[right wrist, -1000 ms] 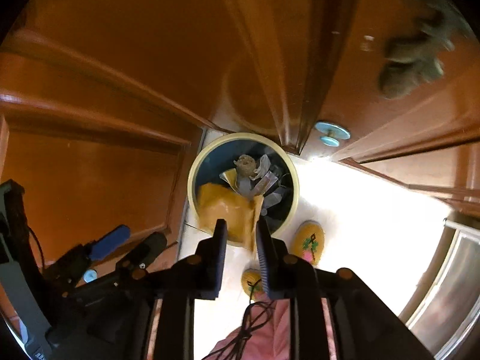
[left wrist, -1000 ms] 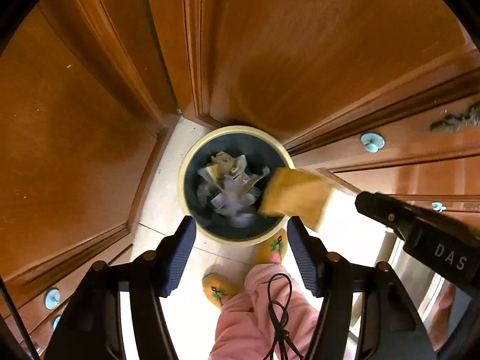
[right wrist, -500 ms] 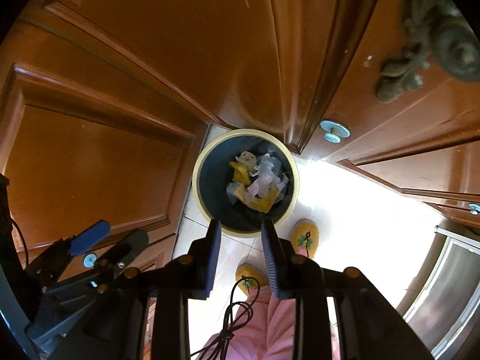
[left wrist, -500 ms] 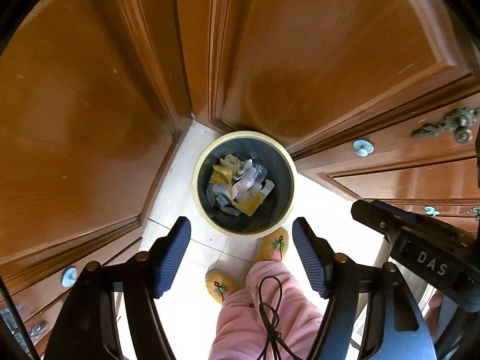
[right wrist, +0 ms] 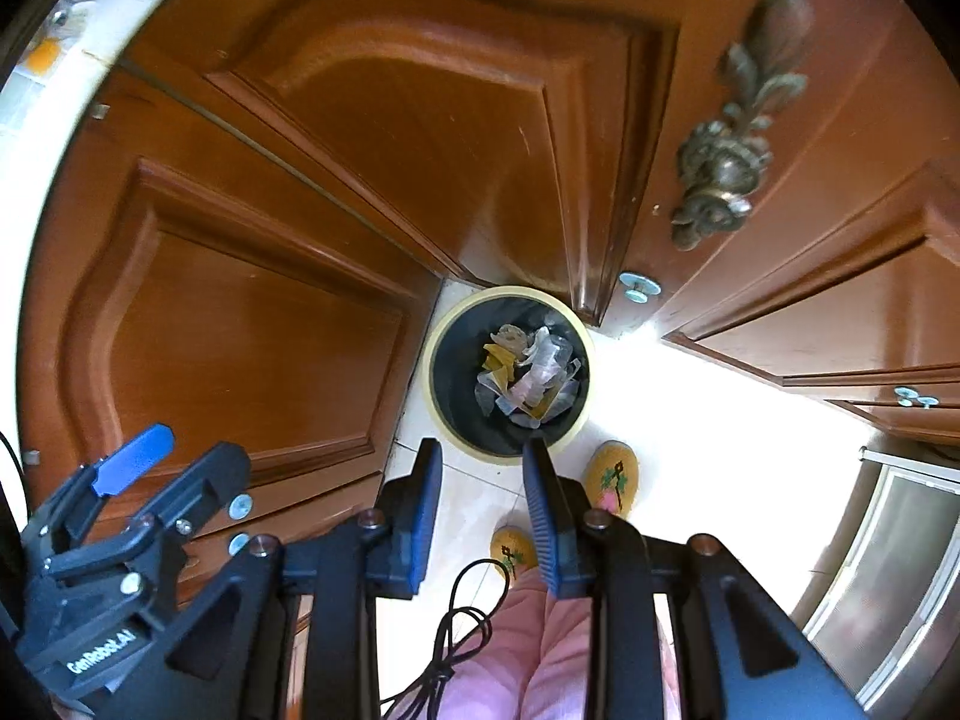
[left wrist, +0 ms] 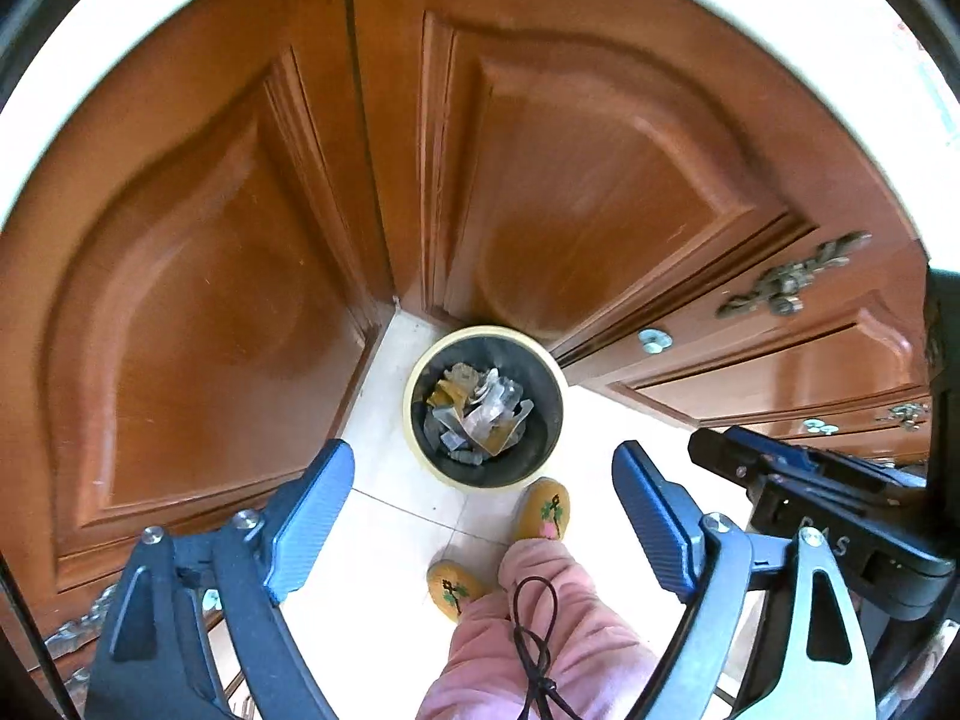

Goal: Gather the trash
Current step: 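Raise both open tools up over the clear tray and plastic bag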

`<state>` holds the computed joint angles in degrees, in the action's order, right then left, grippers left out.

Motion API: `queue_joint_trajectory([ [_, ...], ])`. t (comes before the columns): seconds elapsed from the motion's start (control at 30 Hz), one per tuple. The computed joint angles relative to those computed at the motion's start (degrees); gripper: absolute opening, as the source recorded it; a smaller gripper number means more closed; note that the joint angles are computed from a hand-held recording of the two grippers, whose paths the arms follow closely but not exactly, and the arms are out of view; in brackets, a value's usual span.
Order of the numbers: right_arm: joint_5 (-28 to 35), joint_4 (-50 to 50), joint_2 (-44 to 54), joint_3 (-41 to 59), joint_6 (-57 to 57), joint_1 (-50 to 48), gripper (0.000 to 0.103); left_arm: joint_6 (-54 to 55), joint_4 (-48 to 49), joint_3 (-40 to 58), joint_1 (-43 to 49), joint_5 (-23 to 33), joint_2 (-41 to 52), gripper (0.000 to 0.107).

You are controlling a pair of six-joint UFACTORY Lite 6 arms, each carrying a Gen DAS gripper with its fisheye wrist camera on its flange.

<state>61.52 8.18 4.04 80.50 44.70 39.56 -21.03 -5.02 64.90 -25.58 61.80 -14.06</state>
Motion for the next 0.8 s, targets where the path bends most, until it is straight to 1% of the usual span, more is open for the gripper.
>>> queue_joint_trajectory([
  [0.13, 5.15, -0.8, -1.97, 4.33, 1.25, 0.24, 0.028, 0.28, 0.5, 7.91, -0.99, 6.18, 0.25, 0.088],
  [0.23, 8.8, -2.15, -2.91, 8.16, 2.88, 0.36, 0.028, 0.16, 1.88, 14.66, -2.28, 10.9, 1.1, 0.091],
  [0.3, 11.73, -3.79, -3.03, 11.77, 4.11, 0.6, 0.028, 0.42, 2.67, 19.7, -3.21, 13.77, 1.99, 0.091],
  [0.37, 13.1, -5.34, -3.47, 13.67, 5.12, 0.84, 0.028, 0.75, 3.81, 24.52, -4.21, 16.36, 3.02, 0.091],
  [0.5, 19.27, -9.01, -2.04, 22.7, 7.53, 2.23, 0.031, 2.4, 5.91, 33.8, -5.07, 20.53, 4.93, 0.092],
  [0.67, 24.7, -12.99, -0.52, 31.99, 9.64, 3.98, 0.031, 3.03, 7.53, 44.34, -5.86, 25.73, 7.87, 0.094],
  [0.8, 32.81, -17.31, 3.98, 46.12, 10.0, 5.89, 0.032, 3.32, 9.65, 54.33, -7.06, 29.41, 11.43, 0.094],
])
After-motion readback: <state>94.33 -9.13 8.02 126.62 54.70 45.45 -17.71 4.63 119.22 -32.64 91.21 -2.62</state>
